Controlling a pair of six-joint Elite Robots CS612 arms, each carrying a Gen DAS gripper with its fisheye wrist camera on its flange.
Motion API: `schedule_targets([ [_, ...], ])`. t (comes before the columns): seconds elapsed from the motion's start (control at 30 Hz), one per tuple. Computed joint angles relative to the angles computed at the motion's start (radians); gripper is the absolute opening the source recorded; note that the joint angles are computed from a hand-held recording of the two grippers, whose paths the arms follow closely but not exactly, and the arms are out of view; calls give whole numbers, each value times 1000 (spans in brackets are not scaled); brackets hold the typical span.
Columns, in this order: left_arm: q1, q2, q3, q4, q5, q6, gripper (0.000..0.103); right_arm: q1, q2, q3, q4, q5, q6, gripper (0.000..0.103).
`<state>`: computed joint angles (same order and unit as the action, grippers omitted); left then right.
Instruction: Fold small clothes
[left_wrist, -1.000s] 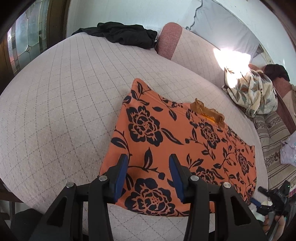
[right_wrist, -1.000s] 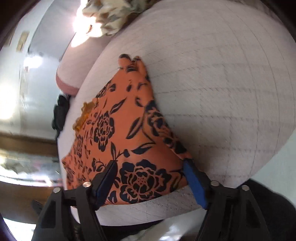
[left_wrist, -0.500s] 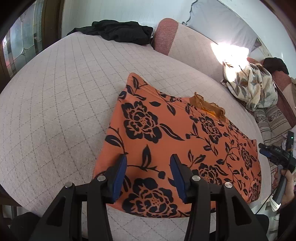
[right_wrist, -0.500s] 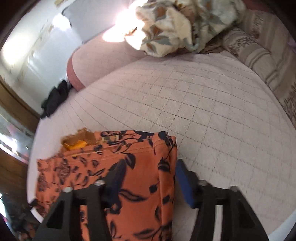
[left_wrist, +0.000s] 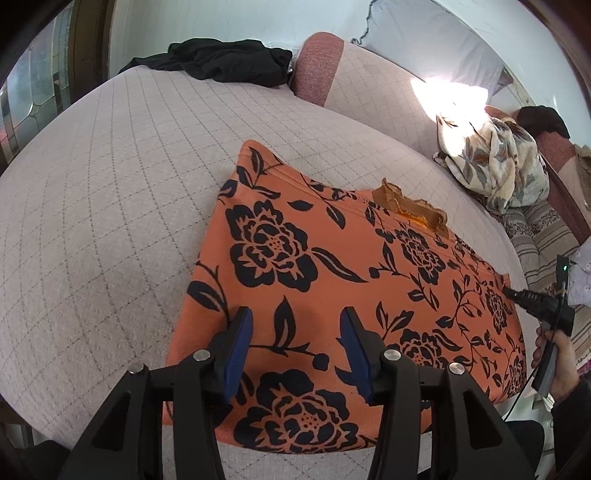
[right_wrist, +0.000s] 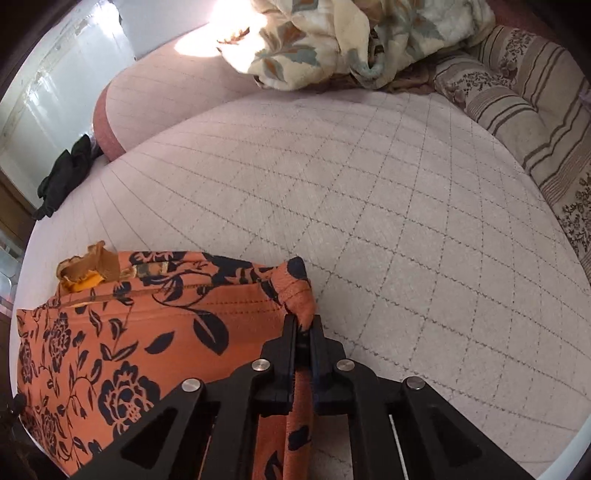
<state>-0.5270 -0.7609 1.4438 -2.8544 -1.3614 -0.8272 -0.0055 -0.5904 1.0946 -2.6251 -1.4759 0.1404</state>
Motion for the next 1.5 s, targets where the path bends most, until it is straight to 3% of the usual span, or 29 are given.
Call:
schedule_targets([
  [0.1, 3, 7, -5, 10, -6, -2, 55, -6, -20, 21, -7, 19, 71, 11],
  [0.23, -3, -11, 13, -13, 3, -18, 55, 2, -75, 81, -115, 21, 91, 11],
  [0.3, -8, -26, 34, -59, 13, -10, 55, 4, -110, 129, -168, 109, 74, 11],
  [0.4, -17, -45, 69, -109, 32, -3, 57, 12, -127, 161, -146, 241, 28, 11],
  [0.47, -13, -42, 68, -61, 15, -19, 59, 15, -118, 169, -102, 269, 12, 11],
  [0.5, -5, -35, 56, 0, -9, -34, 59, 14, -106, 162, -68, 250, 17, 11],
  [0.57, 10, -27, 47, 46, -54, -55, 53, 3, -72, 141, 5, 236, 77, 11],
  [0.63, 13, -45, 70, -23, -57, -63, 54, -17, -71, 161, -52, 314, 155, 10],
  [0.73, 24, -50, 72, -123, -67, -16, 54, -4, -76, 151, -17, 259, 70, 11],
  [0.9, 91, 29, -64, -111, -239, 57, 54, -10, -64, 147, -37, 298, 124, 11],
  [1.0, 133, 109, -216, 64, -330, 103, 54, -13, -62, 145, -34, 311, 109, 11],
  [1.07, 142, 144, -293, 173, -269, 152, 54, -16, -64, 146, -27, 321, 102, 11],
  [1.13, 154, 176, -359, 260, -228, 111, 53, -18, -62, 143, -22, 329, 107, 11],
  [1.2, 162, 181, -375, 288, -200, 57, 53, -21, -67, 149, -19, 330, 103, 11],
  [1.27, 160, 157, -338, 244, -178, 32, 53, -20, -66, 147, -15, 329, 101, 11],
  [1.37, 130, 87, -234, 135, -79, 63, 54, -21, -64, 139, -4, 338, 103, 11],
  [1.5, 82, -1, -96, 0, -58, 115, 61, -10, -92, 177, -74, 293, 129, 13],
])
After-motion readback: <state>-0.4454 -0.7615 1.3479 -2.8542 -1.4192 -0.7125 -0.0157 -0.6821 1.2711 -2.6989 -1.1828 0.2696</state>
